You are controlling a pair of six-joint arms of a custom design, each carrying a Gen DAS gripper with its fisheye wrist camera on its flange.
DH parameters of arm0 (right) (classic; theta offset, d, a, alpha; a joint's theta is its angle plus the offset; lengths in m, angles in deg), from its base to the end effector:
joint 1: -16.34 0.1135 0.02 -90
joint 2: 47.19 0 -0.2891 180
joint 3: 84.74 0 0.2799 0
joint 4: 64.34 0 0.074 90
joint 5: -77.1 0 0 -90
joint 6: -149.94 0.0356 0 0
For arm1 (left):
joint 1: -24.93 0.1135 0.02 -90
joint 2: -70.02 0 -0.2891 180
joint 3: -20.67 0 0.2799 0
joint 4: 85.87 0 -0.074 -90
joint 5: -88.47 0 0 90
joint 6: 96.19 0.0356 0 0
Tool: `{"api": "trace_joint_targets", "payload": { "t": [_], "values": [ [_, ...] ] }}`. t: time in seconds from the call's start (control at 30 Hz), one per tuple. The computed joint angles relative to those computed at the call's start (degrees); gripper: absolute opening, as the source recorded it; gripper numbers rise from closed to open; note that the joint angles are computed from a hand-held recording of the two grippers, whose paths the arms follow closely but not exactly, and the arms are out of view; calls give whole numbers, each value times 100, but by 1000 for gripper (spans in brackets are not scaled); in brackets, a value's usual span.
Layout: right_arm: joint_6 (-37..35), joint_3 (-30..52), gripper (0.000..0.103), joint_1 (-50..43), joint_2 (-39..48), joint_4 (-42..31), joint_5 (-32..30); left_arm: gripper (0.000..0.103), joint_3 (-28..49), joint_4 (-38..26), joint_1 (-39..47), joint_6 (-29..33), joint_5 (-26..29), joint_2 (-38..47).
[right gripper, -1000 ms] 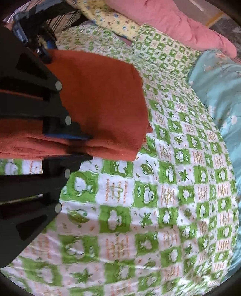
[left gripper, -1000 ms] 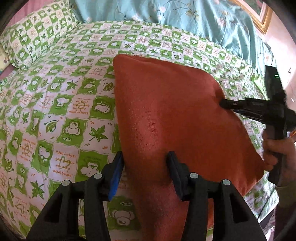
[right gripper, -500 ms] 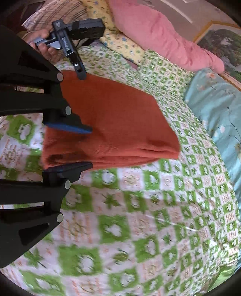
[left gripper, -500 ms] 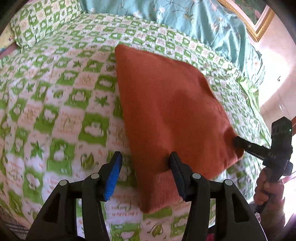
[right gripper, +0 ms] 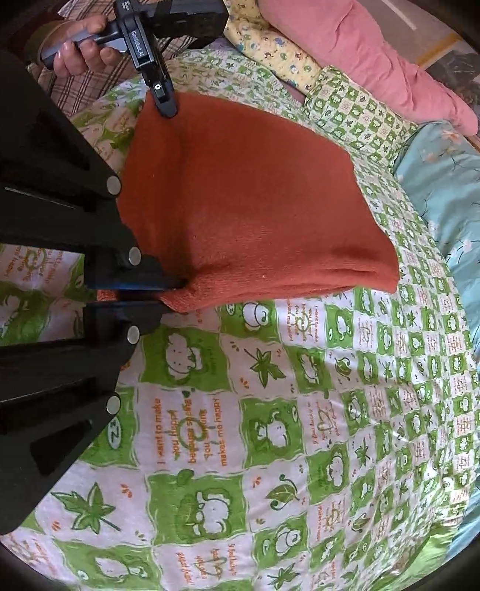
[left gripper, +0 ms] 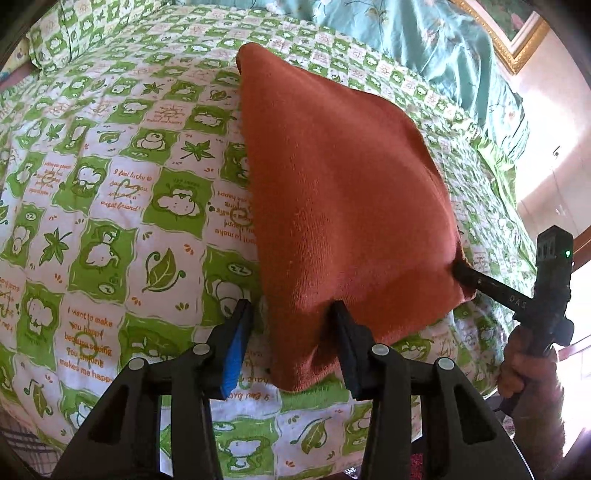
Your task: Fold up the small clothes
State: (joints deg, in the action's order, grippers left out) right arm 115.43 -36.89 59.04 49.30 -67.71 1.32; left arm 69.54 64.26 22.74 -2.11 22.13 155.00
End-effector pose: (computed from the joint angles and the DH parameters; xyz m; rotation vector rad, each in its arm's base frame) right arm 0.2297 0.2000 0.1051 0.3837 2.4633 0.4446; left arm 0.2635 -0.0244 0.1392 0.2644 2.6557 -0.5490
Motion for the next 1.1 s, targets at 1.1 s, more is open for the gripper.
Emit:
{"api": "trace_joint_targets", "payload": {
  "t": [1.1],
  "values": [
    [-428,752,11,-844,760,812,-850,37,559,62,-215,334,402,323]
  ]
}}
